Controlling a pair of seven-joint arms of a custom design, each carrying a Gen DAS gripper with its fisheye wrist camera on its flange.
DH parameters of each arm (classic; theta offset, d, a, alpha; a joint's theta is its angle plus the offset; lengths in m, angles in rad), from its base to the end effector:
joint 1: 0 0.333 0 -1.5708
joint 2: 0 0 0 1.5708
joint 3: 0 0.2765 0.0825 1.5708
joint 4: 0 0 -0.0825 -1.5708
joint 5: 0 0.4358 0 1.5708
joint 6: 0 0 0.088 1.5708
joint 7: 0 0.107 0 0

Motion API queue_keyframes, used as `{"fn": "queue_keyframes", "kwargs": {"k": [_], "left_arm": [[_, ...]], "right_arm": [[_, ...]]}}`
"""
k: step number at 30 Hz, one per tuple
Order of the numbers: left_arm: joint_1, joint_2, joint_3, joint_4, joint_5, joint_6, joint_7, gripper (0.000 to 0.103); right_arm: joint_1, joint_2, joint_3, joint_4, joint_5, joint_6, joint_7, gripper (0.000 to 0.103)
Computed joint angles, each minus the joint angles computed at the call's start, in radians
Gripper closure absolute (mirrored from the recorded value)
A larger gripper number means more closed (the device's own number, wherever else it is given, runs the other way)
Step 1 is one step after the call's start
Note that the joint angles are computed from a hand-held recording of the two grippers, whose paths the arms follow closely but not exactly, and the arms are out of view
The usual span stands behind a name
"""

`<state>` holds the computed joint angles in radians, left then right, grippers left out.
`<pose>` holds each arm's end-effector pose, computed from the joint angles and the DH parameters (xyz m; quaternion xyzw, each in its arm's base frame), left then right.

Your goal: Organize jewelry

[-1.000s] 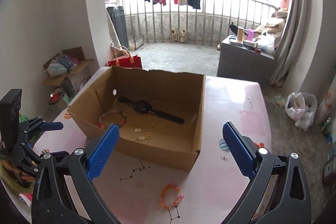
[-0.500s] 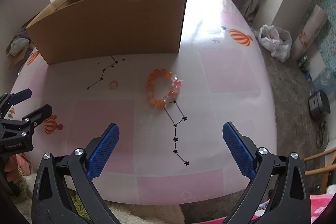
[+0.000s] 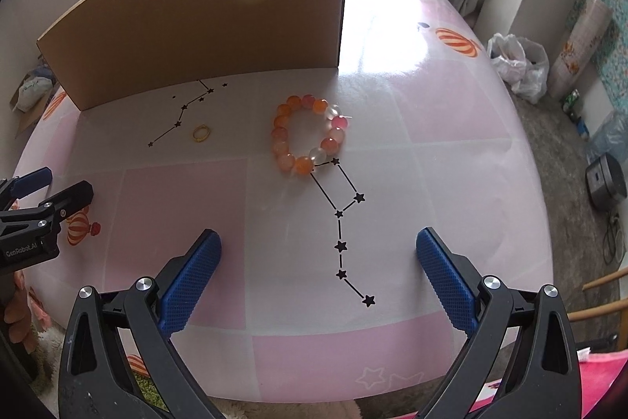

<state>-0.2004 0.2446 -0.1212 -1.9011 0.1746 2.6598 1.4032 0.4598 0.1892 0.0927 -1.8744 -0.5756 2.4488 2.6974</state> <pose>0.6509 -0.2185 0.3646 -0.5825 0.7705 -0.1953 0.1699 0.5782 0.3536 0.3901 -0.6064 0.7437 -0.2014 0.1965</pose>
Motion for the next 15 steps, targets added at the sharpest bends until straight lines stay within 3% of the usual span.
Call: {"fn": "queue_keyframes", "kwargs": {"k": [15], "left_arm": [[-0.009,-0.001,0.005,-0.004,0.024,0.011,-0.035,0.005]], "right_arm": [[-0.002,0.002,-0.011,-0.01,-0.062,0.025,0.059,0.008]]}}
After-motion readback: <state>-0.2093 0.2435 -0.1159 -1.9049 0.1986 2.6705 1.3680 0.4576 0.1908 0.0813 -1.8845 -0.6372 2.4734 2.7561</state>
